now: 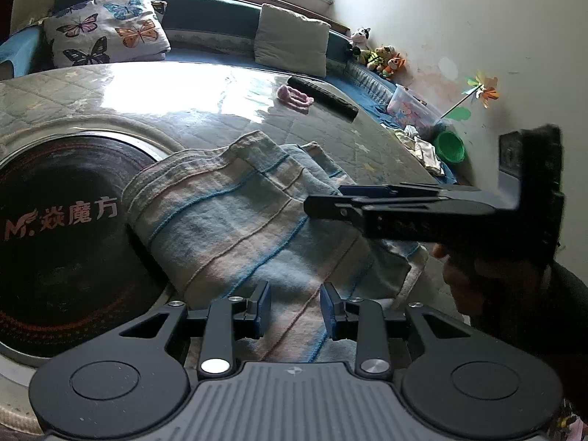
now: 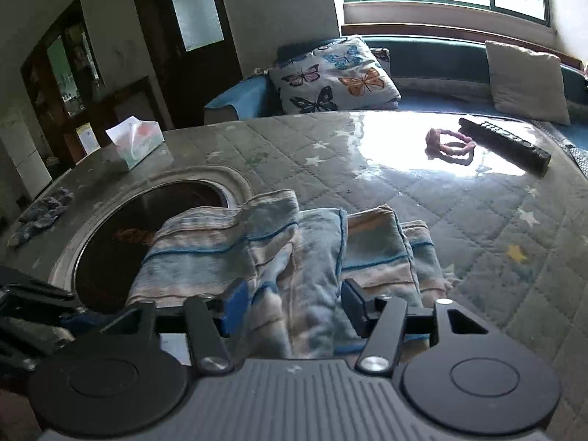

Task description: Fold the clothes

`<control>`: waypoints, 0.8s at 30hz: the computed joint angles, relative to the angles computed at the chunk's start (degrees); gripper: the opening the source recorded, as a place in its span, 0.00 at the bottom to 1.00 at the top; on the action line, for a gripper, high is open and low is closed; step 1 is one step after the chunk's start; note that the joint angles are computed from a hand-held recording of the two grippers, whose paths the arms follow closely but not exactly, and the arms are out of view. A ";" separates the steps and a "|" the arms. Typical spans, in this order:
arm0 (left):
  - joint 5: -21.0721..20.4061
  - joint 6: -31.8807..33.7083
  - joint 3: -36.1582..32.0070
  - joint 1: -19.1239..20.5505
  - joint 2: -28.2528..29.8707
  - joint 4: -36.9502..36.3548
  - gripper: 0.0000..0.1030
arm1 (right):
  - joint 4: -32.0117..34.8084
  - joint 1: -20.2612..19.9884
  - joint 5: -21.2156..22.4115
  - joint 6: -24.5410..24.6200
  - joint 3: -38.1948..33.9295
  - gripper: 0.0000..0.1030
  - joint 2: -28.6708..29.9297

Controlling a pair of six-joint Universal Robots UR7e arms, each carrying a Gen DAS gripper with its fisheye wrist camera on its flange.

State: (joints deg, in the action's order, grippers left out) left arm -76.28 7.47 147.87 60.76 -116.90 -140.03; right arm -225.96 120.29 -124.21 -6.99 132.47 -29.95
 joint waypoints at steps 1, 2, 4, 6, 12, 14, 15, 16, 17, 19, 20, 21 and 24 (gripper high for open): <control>0.01 0.09 -0.08 0.28 0.00 -0.05 0.31 | 0.11 -0.61 0.72 0.35 0.10 0.47 -0.13; 0.02 0.22 -0.17 0.58 0.02 -0.13 0.31 | -0.08 -1.24 1.52 0.80 0.33 0.41 -0.25; 0.14 0.24 -0.39 1.28 0.07 -0.42 0.31 | -0.52 -2.19 3.03 1.70 0.89 0.22 -0.49; 0.17 0.17 -0.64 1.98 0.08 -0.63 0.31 | -1.40 -2.28 3.43 2.14 1.20 0.11 -0.55; 0.15 0.49 -0.93 2.90 -0.68 -0.86 0.31 | -3.59 0.75 2.28 1.34 1.20 0.06 -1.75; 0.38 0.45 -0.78 2.50 -0.92 -0.90 0.31 | -4.89 1.84 1.68 1.22 1.63 0.06 -2.98; 0.31 0.56 -0.76 2.35 -1.06 -0.85 0.31 | -5.51 2.39 1.37 1.15 1.82 0.06 -3.60; 0.21 0.63 -0.75 2.27 -0.99 -0.83 0.31 | -6.09 2.87 0.86 1.11 2.05 0.06 -4.20; 0.11 0.69 -0.76 2.22 -0.87 -0.83 0.31 | -6.47 3.17 -0.01 1.17 2.37 0.06 -4.74; -0.09 0.81 -0.76 2.12 -0.60 -0.84 0.31 | -7.02 2.72 -1.13 1.44 3.06 0.06 -5.29; -0.05 0.76 -0.71 2.02 -0.28 -0.90 0.31 | -7.47 1.90 -1.77 1.94 3.52 0.06 -5.28; 0.03 0.69 -0.63 1.91 0.11 -0.98 0.31 | -7.51 0.75 -1.69 2.43 3.96 0.06 -5.19; 0.44 0.36 -0.46 1.29 1.07 -0.88 0.31 | -7.42 -4.25 0.68 4.23 5.67 0.08 -4.74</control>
